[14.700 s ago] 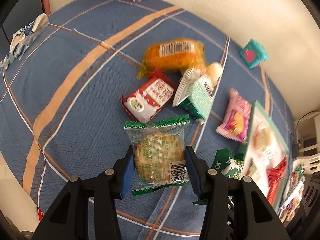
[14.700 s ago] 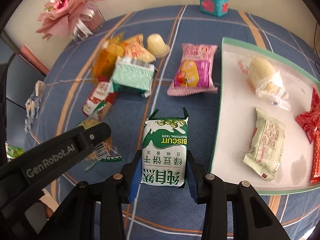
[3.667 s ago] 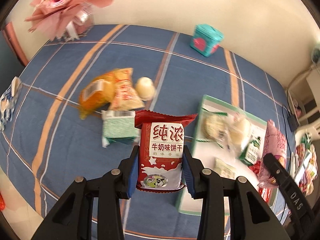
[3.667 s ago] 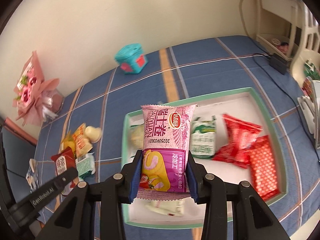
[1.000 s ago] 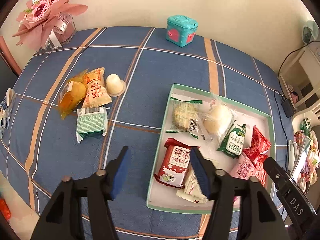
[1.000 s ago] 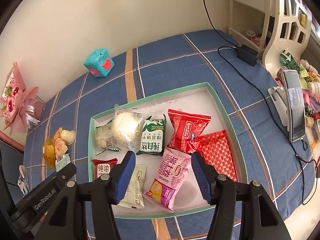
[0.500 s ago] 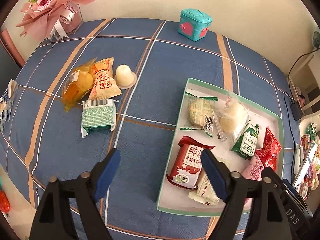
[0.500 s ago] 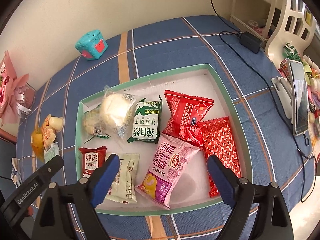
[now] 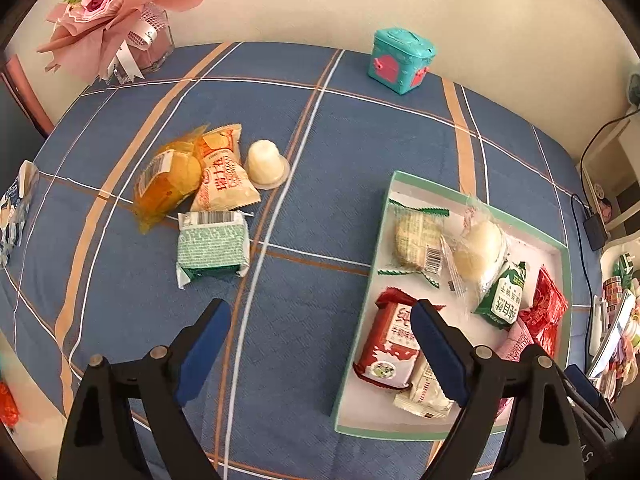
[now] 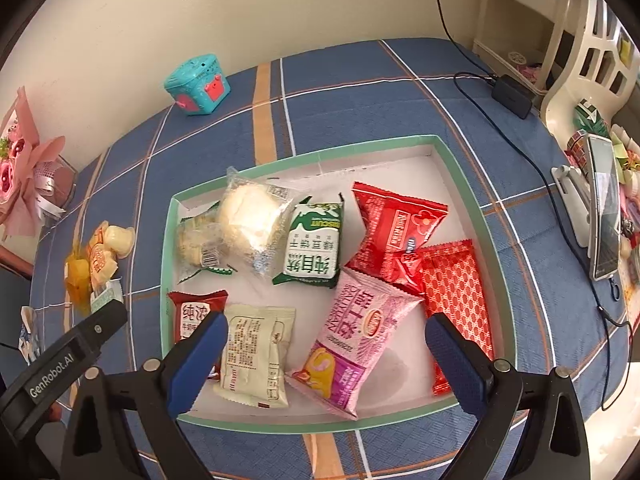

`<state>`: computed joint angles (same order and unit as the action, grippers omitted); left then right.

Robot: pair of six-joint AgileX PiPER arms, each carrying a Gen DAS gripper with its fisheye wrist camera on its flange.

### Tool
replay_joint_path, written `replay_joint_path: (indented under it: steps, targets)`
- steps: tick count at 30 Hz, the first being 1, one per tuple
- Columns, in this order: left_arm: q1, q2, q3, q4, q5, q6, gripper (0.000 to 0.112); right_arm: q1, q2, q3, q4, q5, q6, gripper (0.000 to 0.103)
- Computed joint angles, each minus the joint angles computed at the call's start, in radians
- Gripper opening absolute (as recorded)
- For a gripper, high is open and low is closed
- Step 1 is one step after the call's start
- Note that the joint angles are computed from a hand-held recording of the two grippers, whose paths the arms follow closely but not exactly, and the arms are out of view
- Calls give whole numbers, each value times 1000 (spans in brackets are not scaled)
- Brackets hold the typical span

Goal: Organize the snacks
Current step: 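Move both open tools back over the remaining snack pile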

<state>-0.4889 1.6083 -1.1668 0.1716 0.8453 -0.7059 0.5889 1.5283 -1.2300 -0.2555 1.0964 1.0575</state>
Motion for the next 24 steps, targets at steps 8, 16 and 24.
replay_joint_path:
  steps: [8,16,24]
  targets:
    - [103,-31,36,-31,-18,54,92,55,89,-86,6,14,4,101]
    - [245,-63,72,-48,-24,115,92,122,195,-199,-1,24,4,101]
    - [474,-100,143,-144,-114,252,94,199,288,-304,-45,-38,16,103]
